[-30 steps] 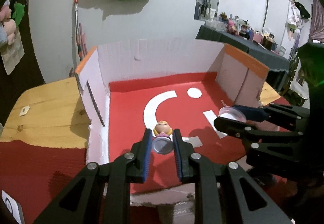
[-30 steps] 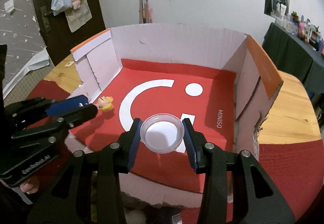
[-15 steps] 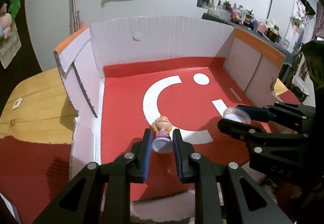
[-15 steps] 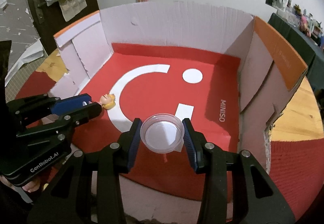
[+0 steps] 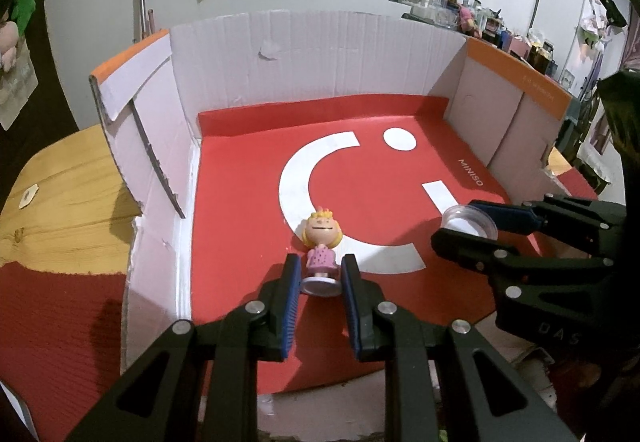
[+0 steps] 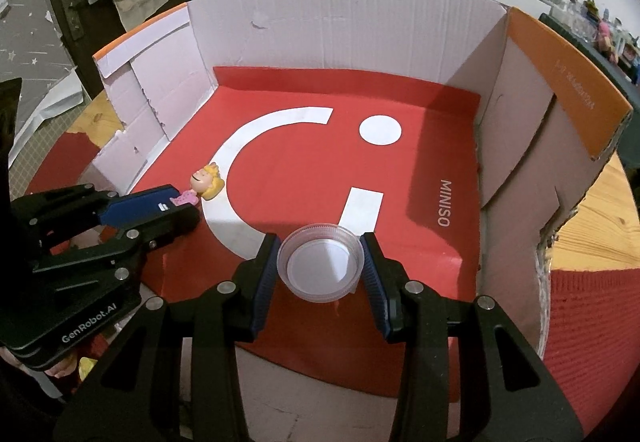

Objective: Organize objects
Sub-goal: 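Carry the figurine over the box with the left tool while the right tool carries the lid inside, then open the left tool releasing the figurine while the right tool releases the lid on the box floor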

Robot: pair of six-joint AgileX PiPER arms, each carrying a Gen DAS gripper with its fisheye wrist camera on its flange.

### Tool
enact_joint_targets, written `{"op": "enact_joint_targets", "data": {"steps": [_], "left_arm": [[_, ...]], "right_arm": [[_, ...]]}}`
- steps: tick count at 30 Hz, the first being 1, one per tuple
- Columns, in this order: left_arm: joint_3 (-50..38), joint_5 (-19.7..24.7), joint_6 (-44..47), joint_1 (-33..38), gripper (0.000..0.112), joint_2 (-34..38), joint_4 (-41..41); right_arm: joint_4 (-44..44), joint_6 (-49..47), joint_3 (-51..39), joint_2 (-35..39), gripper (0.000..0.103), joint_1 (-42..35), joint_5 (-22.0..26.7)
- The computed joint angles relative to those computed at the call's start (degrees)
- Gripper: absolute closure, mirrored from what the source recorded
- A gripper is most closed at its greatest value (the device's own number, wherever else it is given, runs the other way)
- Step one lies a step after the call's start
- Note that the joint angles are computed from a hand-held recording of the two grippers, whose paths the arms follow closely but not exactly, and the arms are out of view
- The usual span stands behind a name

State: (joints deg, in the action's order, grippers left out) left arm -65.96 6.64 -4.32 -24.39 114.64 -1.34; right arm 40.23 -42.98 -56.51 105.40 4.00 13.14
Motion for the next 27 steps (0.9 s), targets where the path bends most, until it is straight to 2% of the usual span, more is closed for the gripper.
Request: {"op": "enact_joint_targets", "data": {"steps": [5,12,13,16,19,24,27], "left_arm": [[-0.15,-0.01,1.89,0.11,0.091,0.12,-1.96],[-0.72,0.72,12.19,0.79,0.09,0.42,-12.53],[-0.62,0.63,11.66,0.73,0.09,0.41,-11.97],[-0.54,0.29,1.91,0.08,0.09,0.31,-2.08],[-0.55,0.23,-4.48,-0.26,0.09,0.31,4.3],[0.04,-0.36,-8.04,-0.46,0.089,-0.23,7.91],[0.94,-0.71,-10.04,-0.72,0.084,-1.29,9.96]], "right_arm": [[1.56,-1.53,0.14,0.1,0.064,-0.03,-0.25],[4.74,-4.51,0.36,-0.09,0.063,-0.49,0.27],[4.7,-4.41,0.39,-0.17,0.063,-0.48,0.31],[4.81,-4.39,0.34,-0.23,0.063,-0.44,0.35],[5.08,-4.54,0.24,-0.24,0.063,-0.47,0.49],[7.56,-6.93,0.48,-0.48,0.063,-0.84,1.0],[7.81,-7.28,0.88,-0.78,0.06,-0.69,0.81]]}}
